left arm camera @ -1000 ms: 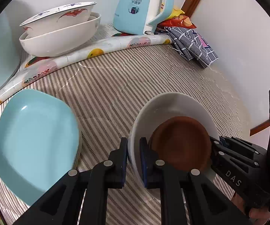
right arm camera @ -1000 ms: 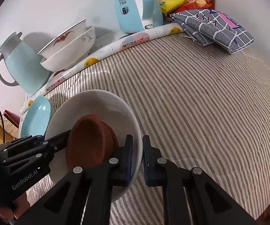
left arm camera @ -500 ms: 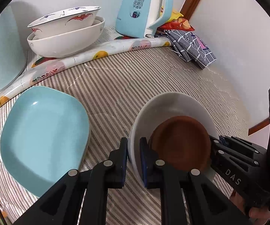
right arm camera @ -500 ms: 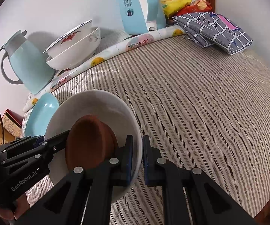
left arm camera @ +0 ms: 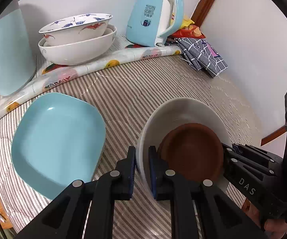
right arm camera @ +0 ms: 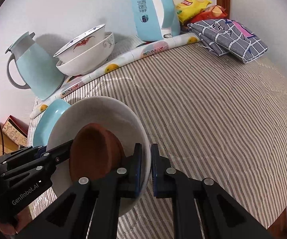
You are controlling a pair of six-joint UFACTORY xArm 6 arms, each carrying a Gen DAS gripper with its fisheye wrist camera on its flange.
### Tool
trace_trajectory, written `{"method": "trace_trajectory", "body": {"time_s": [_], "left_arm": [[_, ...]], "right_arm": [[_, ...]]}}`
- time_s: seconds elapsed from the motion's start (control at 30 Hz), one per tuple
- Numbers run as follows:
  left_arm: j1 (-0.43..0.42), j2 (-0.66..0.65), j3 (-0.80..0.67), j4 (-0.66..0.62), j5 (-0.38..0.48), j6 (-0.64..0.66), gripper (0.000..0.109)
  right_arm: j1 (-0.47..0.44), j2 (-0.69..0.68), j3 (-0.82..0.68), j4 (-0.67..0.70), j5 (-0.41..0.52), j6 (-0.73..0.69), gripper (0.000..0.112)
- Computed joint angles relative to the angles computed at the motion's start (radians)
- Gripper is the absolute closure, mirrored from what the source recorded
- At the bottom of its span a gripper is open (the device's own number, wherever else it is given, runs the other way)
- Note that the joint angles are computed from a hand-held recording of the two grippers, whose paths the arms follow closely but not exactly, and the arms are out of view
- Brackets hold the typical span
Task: Organize plates and bowls
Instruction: 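Lift and carry the white bowl with both grippers over the teal plate stack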
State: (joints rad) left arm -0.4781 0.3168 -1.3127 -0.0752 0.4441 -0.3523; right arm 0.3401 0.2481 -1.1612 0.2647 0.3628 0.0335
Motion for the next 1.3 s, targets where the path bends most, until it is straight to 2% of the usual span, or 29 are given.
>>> {"method": "trace_trajectory", "body": {"time_s": [0.73, 1.3], "left_arm": [[0.049, -0.101, 0.081, 0.029, -0.025, -0.014, 0.096], [0.137, -0.162, 0.159, 0.022, -0.045, 0.009, 0.096]], "right_arm": [[0.049, -0.008, -0.056, -0.069, 0.015, 0.061, 0.103], [0.120, 0.085, -0.200, -0.065, 0.052, 0.065, 0.103]]}}
